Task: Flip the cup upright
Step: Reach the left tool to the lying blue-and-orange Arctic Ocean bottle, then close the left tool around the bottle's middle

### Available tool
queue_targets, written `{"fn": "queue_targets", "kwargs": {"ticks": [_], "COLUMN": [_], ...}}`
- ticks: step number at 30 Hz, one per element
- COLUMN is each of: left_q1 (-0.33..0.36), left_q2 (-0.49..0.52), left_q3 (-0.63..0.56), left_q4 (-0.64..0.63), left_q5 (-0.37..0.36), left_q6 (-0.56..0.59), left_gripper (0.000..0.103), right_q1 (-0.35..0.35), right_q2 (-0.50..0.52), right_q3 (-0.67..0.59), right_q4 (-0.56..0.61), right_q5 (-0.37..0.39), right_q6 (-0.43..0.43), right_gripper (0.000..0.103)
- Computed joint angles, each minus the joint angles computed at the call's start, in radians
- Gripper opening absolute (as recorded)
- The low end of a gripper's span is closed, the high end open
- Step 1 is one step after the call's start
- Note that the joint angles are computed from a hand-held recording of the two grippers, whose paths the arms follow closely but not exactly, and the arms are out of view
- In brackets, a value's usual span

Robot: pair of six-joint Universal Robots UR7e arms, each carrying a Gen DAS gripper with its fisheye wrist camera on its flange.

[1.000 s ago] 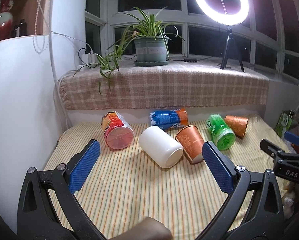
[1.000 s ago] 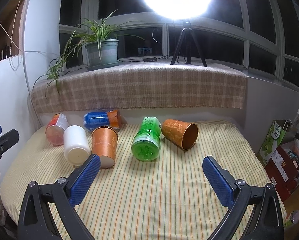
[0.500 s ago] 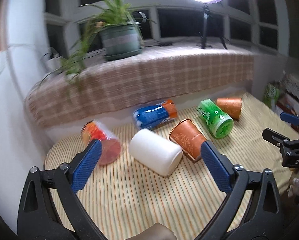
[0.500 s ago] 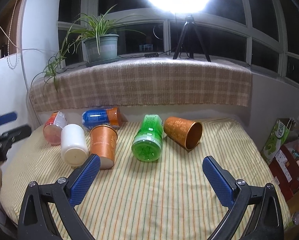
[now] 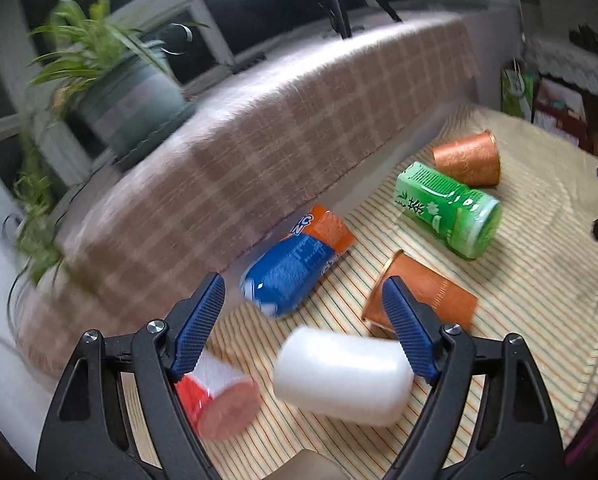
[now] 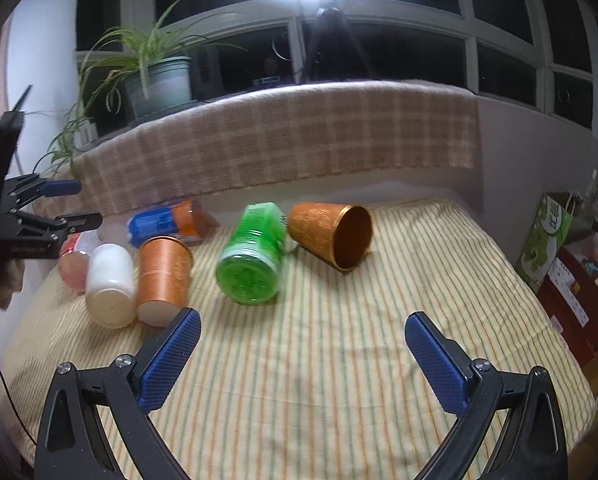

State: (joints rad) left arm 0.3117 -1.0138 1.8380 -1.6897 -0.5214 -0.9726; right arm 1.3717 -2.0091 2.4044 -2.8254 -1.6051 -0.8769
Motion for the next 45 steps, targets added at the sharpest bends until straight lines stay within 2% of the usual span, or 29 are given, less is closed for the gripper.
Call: {"fn": "queue_targets", "kwargs": {"ticks": [4, 6, 9, 12, 14, 26, 31, 35, 38, 45], "left_q1": [0.062, 0.103, 0.145, 0.179, 0.193, 0.219, 0.249, 0.285, 0.301, 0.333], "left_q2": [0.042, 0.062, 0.092, 0.127, 0.145, 0.155, 0.164, 0.172, 0.184, 0.206], "left_q3": [-0.049, -0.073, -0.107, -0.146, -0.162, -0.211, -0.23, -0.281, -0.308, -0.356], "left_q4": [-0.029, -0.066, -0.056, -0.019, 0.007, 0.076, 0.051, 0.053, 0.062, 0.072], "left_q5": [-0.003, -0.029, -0.036, -0.049, -0.048, -0.067, -0.105, -0.174, -0.187, -0.214], "left_q6": [0.13, 0.206, 0.243, 0.285, 0.309, 0.349, 0.386, 0.405, 0.414, 0.441], "left_gripper": [0.084, 0.084, 0.084, 0.073, 0.072, 0.072, 0.072, 0.072, 0.065, 0.065], "right_q1": [-0.047, -0.063, -0.085, -0.102, -0.111, -0.114, -0.114, -0.113, -0.113, -0.122], "right_q2": [0.014, 0.022, 0.048, 0.065, 0.077, 0.125, 0.133, 0.136, 0.136, 0.149], "right_q3": [-0.017, -0.029, -0.058, -0.079, -0.092, -0.115, -0.121, -0.122, -0.122, -0.13], "right_q4": [-0.008, -0.006, 0.004, 0.009, 0.006, -0.001, 0.002, 0.001, 0.002, 0.005], "right_q5": [0.024, 0.024, 0.022, 0.023, 0.027, 0.025, 0.024, 0.021, 0.022, 0.032], "right_q6": [0.012, 0.025, 0.054, 0.073, 0.085, 0.102, 0.112, 0.114, 0.114, 0.129], "right_gripper": [0.103, 0.103, 0.103, 0.103, 0.103, 0.103, 0.103, 0.103, 0.103, 0.103]}}
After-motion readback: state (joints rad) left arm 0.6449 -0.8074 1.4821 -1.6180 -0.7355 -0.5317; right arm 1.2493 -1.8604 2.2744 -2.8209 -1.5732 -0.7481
